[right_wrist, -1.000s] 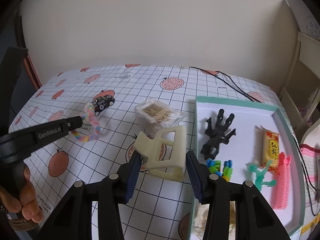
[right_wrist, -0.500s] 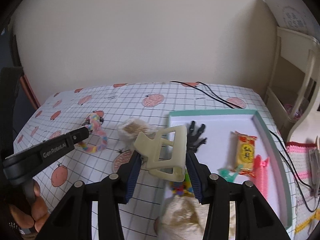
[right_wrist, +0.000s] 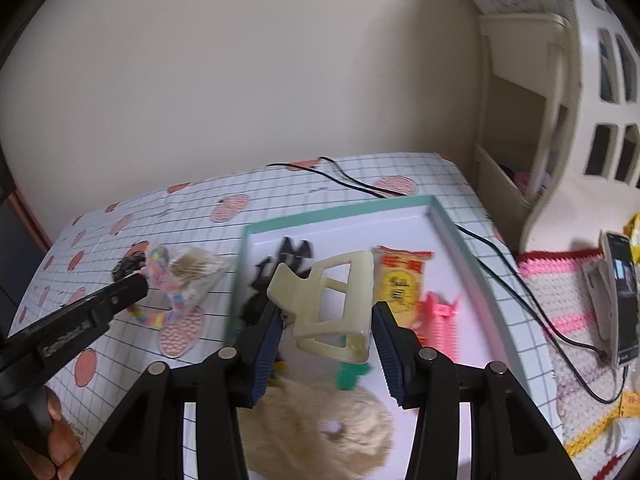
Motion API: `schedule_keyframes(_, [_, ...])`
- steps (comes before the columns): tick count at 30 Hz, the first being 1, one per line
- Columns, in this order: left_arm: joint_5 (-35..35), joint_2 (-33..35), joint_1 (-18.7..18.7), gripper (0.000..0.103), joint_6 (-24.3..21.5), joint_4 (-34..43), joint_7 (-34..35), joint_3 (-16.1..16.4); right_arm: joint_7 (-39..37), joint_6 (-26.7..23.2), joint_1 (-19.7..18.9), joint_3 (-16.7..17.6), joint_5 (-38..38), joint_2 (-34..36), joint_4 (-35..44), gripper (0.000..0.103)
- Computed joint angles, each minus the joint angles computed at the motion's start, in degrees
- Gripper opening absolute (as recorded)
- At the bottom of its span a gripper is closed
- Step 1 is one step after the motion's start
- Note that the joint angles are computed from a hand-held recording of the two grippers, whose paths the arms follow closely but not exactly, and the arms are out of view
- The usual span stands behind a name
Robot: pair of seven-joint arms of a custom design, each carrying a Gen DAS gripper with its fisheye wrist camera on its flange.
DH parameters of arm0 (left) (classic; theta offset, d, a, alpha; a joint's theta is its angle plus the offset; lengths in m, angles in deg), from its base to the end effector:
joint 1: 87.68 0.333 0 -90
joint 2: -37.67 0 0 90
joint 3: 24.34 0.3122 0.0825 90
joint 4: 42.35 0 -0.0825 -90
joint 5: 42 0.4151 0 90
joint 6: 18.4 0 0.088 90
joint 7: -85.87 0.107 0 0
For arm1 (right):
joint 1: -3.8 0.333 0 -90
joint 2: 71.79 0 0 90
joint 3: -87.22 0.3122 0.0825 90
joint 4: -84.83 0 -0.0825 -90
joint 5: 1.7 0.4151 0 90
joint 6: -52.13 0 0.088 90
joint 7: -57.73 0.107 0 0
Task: Organize objects
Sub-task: 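Carry the bracelet and hair clip into the white tray and open both tools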
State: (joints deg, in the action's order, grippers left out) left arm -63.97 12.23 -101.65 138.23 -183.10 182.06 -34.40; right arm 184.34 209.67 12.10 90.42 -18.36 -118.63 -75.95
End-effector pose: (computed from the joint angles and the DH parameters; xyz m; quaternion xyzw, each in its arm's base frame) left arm 0.4487 -0.1908 0.5203 -0.5744 0.7342 -0.3380 0.1294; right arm 0.3689 0.0868 0.4944 -0.5793 0.7190 -0.2449 0.2958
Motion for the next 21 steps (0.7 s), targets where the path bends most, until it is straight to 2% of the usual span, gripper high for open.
schedule_keyframes(11, [-1.23, -0.21, -4.13, 0.008, -0.06, -0.05, 2.28, -1.35, -1.79, -2.47, -3.05, -1.6, -0.63, -2.42, -2.01, 0.049])
schedule_keyframes(21, [1.01, -0.16, -6.32, 0.008, -0.72, -0.12, 4.47, -3.34, -3.14, -4.74, -3.04, -2.31, 0.67, -2.36, -2.26, 0.049])
